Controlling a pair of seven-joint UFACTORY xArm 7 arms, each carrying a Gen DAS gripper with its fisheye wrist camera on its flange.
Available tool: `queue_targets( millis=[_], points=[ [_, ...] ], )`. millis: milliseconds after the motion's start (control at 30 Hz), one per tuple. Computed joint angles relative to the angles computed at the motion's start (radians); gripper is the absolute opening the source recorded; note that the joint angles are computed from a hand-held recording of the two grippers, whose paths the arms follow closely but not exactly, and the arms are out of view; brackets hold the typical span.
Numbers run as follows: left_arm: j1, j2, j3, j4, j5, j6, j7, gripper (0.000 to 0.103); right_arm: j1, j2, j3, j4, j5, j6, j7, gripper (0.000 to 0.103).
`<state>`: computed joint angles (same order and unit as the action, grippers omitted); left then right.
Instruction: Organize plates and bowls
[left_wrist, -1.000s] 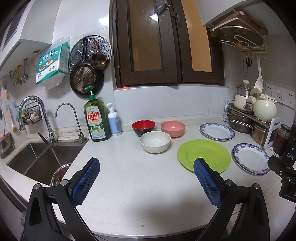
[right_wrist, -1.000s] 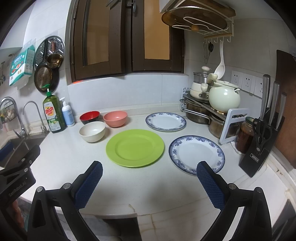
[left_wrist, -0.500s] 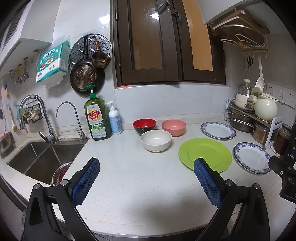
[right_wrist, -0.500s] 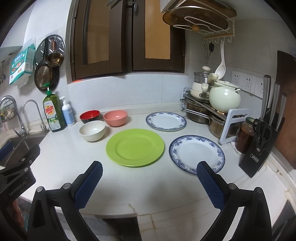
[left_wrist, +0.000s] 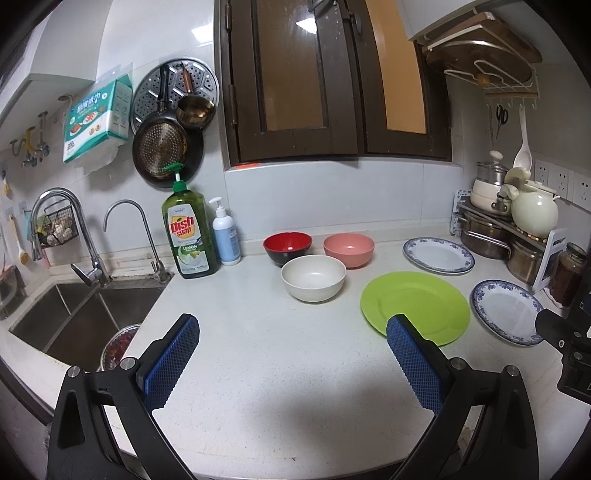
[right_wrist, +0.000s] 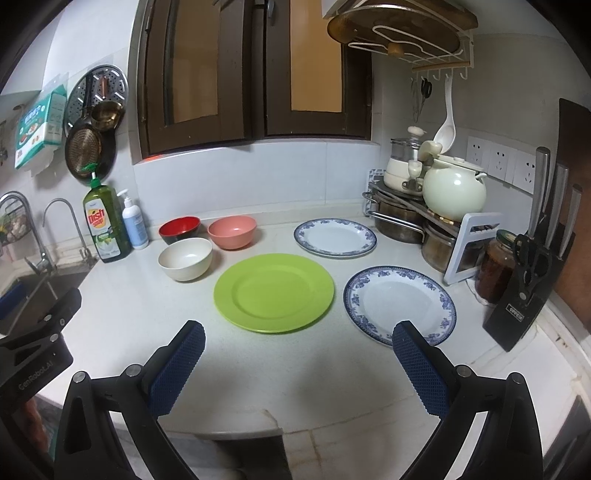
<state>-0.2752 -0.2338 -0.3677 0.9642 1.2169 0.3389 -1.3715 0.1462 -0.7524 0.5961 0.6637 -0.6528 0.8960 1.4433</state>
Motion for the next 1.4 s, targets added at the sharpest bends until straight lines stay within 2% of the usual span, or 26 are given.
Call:
queue_targets(
  millis=[200, 333, 400, 467, 567, 667, 833, 1000, 1267, 1400],
  points=[
    [-0.005, 0.103, 0.048, 0.075, -0.03, -0.064, 0.109, 0.103, -0.041, 0.092, 0.012, 0.049, -0.035, 0.002, 0.027, 0.102],
    [-0.028, 0.198, 0.098, 0.157, -0.039, -0.118, 0.195, 0.103, -0.045, 0.179, -0.024, 0.08, -0.07, -0.027, 0.051, 0.102],
    [-0.046, 0.257, 0.129, 0.209, -0.076, -0.158, 0.269, 0.103, -0.044, 0.223, -0.048, 0.097, -0.088, -0.04, 0.067, 0.102],
    [-0.065, 0.305, 0.157, 0.252, -0.082, -0.186, 0.294, 0.103, -0.045, 0.267, -0.068, 0.12, -0.113, -0.038, 0.087, 0.102],
    [-0.07, 0.383, 0.156, 0.308, -0.266, -0.207, 0.497, 0.103, -0.05, 0.331, -0.087, 0.16, -0.168, -0.011, 0.123, 0.102],
    [-0.088, 0.442, 0.157, 0.368, -0.363, -0.192, 0.598, 0.102, -0.041, 0.378, -0.117, 0.194, -0.213, 0.012, 0.136, 0.102],
    [-0.176, 0.537, 0.215, 0.484, -0.398, -0.145, 0.611, 0.098, -0.013, 0.439, -0.202, 0.231, -0.271, -0.001, 0.088, 0.101],
    [-0.237, 0.648, 0.231, 0.615, -0.501, -0.068, 0.7, 0.093, -0.003, 0.476, -0.327, 0.219, -0.297, -0.152, 0.003, 0.096],
    [-0.316, 0.828, 0.253, 0.831, -0.684, 0.09, 0.855, 0.081, -0.051, 0.575, -0.426, 0.213, -0.282, -0.349, -0.123, 0.083],
    [-0.35, 0.919, 0.27, 0.944, -0.768, 0.168, 0.929, 0.075, -0.062, 0.638, -0.465, 0.229, -0.219, -0.405, -0.224, 0.079]
  ],
)
